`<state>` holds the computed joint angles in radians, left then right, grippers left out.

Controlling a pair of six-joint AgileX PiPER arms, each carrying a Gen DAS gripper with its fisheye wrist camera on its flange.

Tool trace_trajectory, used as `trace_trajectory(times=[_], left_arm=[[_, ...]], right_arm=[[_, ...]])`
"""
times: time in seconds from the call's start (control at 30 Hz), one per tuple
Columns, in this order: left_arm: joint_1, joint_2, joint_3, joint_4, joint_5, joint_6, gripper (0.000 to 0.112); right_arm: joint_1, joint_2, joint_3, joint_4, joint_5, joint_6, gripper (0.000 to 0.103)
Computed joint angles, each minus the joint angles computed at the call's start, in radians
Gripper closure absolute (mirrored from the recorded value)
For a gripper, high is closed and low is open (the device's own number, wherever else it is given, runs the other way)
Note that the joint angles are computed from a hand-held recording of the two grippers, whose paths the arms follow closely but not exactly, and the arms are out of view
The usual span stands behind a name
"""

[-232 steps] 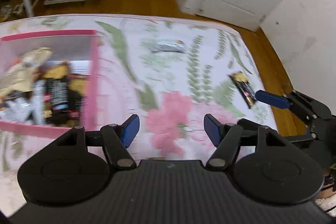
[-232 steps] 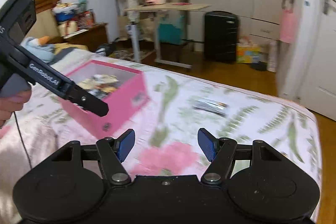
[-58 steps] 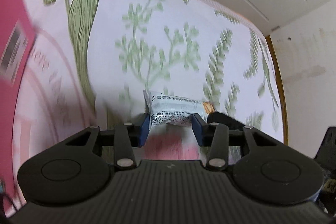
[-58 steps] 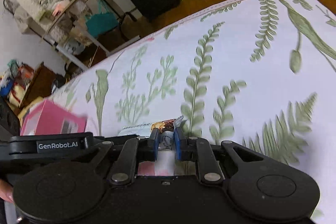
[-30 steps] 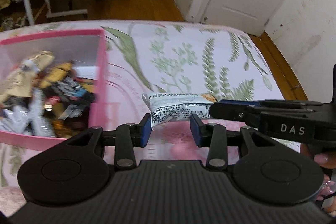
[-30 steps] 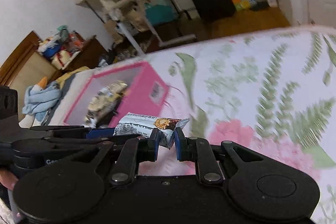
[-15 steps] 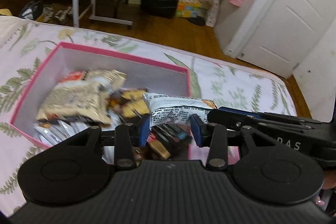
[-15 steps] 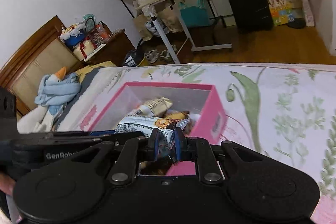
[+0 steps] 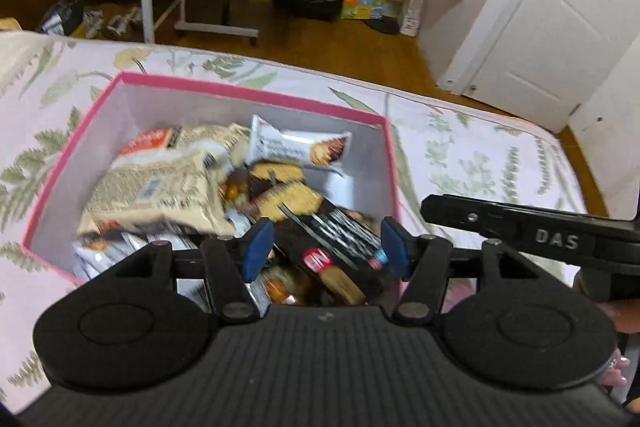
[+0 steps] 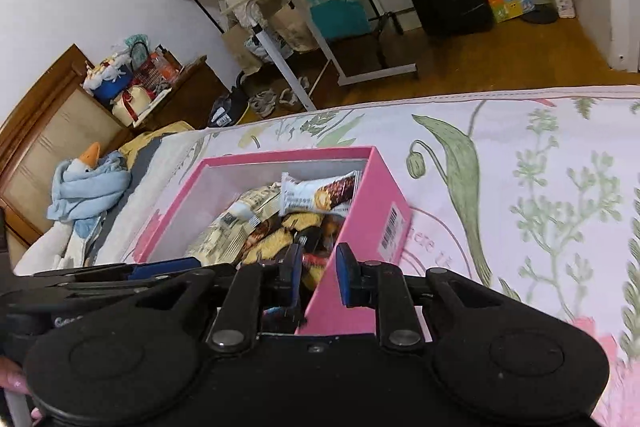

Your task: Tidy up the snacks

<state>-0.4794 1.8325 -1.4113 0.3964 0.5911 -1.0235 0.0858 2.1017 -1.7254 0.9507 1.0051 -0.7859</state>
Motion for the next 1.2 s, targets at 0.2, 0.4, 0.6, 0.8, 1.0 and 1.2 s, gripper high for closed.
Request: trace_trajectory(times=[0.2,0.4,0.6,0.8,1.0,1.2], left_arm=[[-0.093,-0.104,0.076,0.084,0.038,-0.086,0.054],[-0.21,-0.2,0.094,0.151,0.131,-0.135,0.053],[-0.344,-0.262,0.095,0.257,0.227,-0.242,0.047],[-0.45,-0.28,0.117,0.321,0.294,-0.361,0.046],[-0.532,-0.259,0.114,0.361,0.359,-0.427,0.044],[-0.568,-0.195,0.068,0.365,0.418,-0.452,0.041]], right_arm=[[-0.051,-0.235,0.258,0.016,-0.067,-0.125,0.076],[-0.126,-0.468,0.452,0.017,-0.095,-0.218,0.074],[-0.219,-0.629,0.556,0.002,-0.105,-0.253,0.073],[-0.313,-0.721,0.623,-0.021,-0.087,-0.257,0.07],[-0.334,-0.803,0.711,-0.082,-0.142,-0.279,0.058],[-0.351,-0.836,0.759,-0.079,-0.176,-0.302,0.051]])
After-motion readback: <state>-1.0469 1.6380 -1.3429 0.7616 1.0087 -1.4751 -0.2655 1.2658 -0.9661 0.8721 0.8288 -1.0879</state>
